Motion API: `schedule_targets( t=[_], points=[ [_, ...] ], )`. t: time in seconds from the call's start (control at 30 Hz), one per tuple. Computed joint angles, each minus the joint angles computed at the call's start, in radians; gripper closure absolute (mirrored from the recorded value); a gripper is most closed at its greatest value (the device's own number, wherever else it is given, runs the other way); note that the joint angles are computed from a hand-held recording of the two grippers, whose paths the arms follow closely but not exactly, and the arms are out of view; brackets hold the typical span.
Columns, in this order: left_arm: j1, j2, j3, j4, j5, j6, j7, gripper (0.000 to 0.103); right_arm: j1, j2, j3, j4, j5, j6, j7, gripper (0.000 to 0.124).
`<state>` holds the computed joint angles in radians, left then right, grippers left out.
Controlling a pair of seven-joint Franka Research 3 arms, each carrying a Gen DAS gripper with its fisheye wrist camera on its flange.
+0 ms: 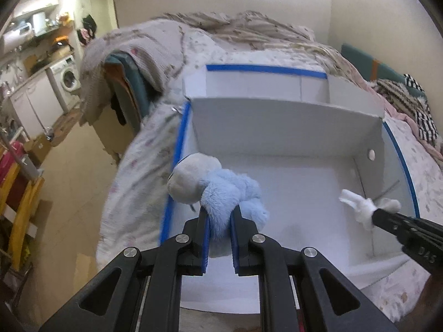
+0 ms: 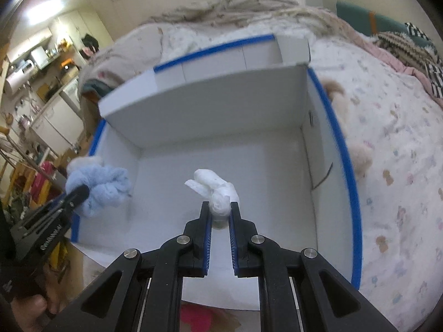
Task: Organize soft objects
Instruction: 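Lift the blue plush and white sock and carry both over the box, then open the left tool to drop the plush while the right tool drops the sock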
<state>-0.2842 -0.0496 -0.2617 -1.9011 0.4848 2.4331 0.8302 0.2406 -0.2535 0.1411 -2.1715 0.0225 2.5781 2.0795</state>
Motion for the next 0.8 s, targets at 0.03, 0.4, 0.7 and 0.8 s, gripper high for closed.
schedule_targets(
  t=[0.03,0.4,0.7,0.8],
  points=[
    [-0.004,0.012,0.0,0.008,-0.035,-0.004,0.03,0.091,0.003,0.006,-0.001,0.005,0.005,-0.011,-0.003,0.11],
    [-0.014,0.068,0.005,0.049,-0.177,-0.087,0.133,0.091,0.027,0.058,-0.021,0.043,0.064,-0.113,-0.051,0.11],
    [-0.012,0.062,0.008,0.046,-0.142,-0.092,0.11,0.091,0.04,0.1,-0.028,0.08,0.068,-0.171,-0.079,0.11],
    [-0.013,0.073,0.008,0.062,-0.134,-0.109,0.115,0.091,0.042,0.101,-0.028,0.083,0.065,-0.174,-0.081,0.11]
  ],
)
